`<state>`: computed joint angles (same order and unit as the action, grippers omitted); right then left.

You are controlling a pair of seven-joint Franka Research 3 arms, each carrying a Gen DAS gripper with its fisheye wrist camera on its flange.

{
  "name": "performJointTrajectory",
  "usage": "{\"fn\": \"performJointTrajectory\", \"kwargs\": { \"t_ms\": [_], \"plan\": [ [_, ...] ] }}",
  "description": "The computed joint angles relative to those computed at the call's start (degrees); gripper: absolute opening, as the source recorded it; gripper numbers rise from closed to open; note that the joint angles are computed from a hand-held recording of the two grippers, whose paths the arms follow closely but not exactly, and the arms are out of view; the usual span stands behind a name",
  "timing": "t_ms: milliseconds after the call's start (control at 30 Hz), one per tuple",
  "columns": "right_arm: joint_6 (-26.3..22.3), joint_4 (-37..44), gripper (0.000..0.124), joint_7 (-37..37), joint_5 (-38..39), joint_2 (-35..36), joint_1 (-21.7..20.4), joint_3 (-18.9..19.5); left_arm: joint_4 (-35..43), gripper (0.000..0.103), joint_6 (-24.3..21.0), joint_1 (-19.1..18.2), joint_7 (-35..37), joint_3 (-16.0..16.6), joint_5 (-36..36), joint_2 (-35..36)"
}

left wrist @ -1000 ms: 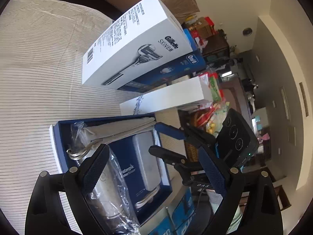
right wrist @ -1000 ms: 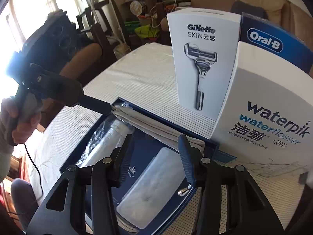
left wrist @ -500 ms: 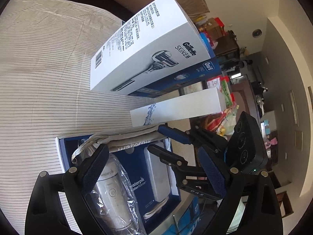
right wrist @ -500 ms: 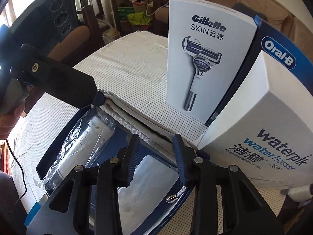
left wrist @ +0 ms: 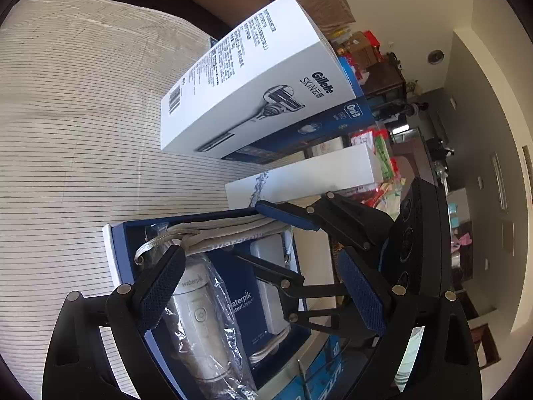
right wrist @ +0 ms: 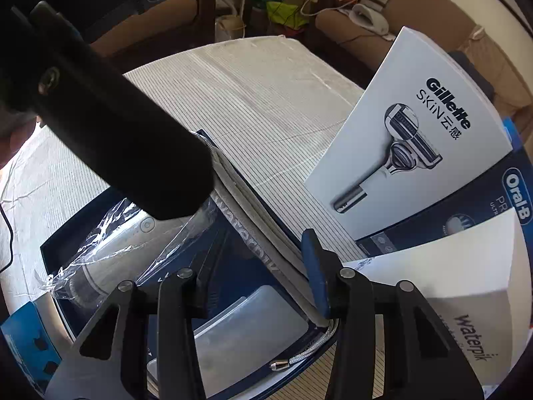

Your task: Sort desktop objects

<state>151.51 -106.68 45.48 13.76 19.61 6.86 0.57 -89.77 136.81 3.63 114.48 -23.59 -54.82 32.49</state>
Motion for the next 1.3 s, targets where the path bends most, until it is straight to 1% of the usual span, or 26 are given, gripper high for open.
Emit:
{"fn": "performJointTrajectory", "kwargs": {
  "t_ms": [33,100,133,167,267,333,400,500,567,600,667,733,833,900,1000,1067,1100,1133,1167,1200,1300],
  "plan": [
    [-1.7,1.0,0.031,-1.5,1.9,0.4,-1.1,0.9,0.0,0.094,0.0,0.3,0.3,-0.2,-0.5,0.1],
    [-4.7,2.7,0.03,-3.0,4.1,1.0,-2.2,1.5,0.2,0.094,0.0,0.6,0.9,-0.3,-0.9,0.3],
    [-7.7,4.2,0.028,-3.4,5.4,1.6,-2.8,1.7,0.5,0.094,-0.2,0.6,1.0,-0.2,-0.9,0.5],
    [-11.0,6.6,0.028,-3.0,6.0,2.6,-3.1,1.6,1.0,0.094,-0.5,0.6,1.0,-0.2,-0.6,0.8],
    [-17.3,11.8,0.027,-1.3,5.6,4.9,-3.2,0.6,1.9,0.094,-1.0,1.0,1.7,-0.4,-0.9,1.1],
    [-19.9,15.0,0.026,-0.2,4.4,6.5,-2.7,0.2,2.7,0.094,-1.2,1.0,2.4,-0.6,-1.1,1.1],
    [-21.2,15.8,0.025,0.2,3.3,6.9,-2.4,-0.1,4.3,0.094,-1.6,0.2,1.3,-0.2,0.2,1.9],
    [-22.6,16.0,0.025,0.8,2.1,6.7,-2.1,-0.3,7.4,0.094,-3.0,-2.4,-3.8,1.7,6.5,3.9],
    [-23.3,16.0,0.025,0.3,2.8,6.7,-2.5,-0.1,8.1,0.094,-3.7,-2.6,-5.6,1.6,8.8,4.7],
    [-22.7,15.7,0.025,0.1,3.0,6.6,-2.6,0.0,7.7,0.094,-3.4,-2.3,-5.5,1.2,9.1,4.6],
    [-23.9,16.6,0.027,-0.1,5.5,7.3,-3.8,0.5,6.8,0.094,-2.8,-1.4,-5.1,0.2,8.4,4.4],
    [-23.6,16.2,0.026,-1.4,7.2,7.4,-4.6,0.8,6.7,0.094,-2.9,-1.2,-5.8,0.0,8.6,4.9],
    [-22.2,14.2,0.025,-0.9,8.4,6.3,-4.5,0.7,7.8,0.094,-2.7,-2.2,-8.2,0.5,10.9,5.8],
    [-21.9,13.4,0.026,-0.6,8.8,5.9,-4.5,0.6,8.9,0.094,-3.3,-3.3,-10.3,1.1,13.6,6.1],
    [-22.3,14.1,0.026,0.2,9.3,6.3,-4.7,0.4,8.6,0.094,-2.2,-4.6,-11.9,1.6,17.3,5.7],
    [-22.2,14.6,0.026,2.1,8.6,6.6,-3.8,-0.4,7.9,0.094,-1.2,-5.0,-12.8,1.6,19.1,5.3],
    [-21.4,16.5,0.026,4.0,8.0,8.0,-5.0,1.0,7.4,0.094,-0.3,-4.7,-12.8,1.2,18.9,5.0],
    [-20.9,16.5,0.026,4.8,8.2,7.9,-5.2,1.0,6.3,0.094,1.0,-4.0,-12.3,0.5,17.9,4.4],
    [-18.8,14.4,0.026,4.4,9.7,6.5,-4.1,-0.3,5.1,0.094,2.2,-3.0,-11.3,-0.5,16.4,3.8],
    [-15.6,11.6,0.029,3.8,11.0,4.6,-4.7,0.4,3.8,0.094,3.3,-2.0,-10.0,-1.4,14.7,3.2],
    [-9.3,5.6,0.029,2.7,15.9,0.2,-6.2,0.9,0.2,0.094,6.0,0.9,-4.4,-4.2,8.5,0.8]
  ]
}}
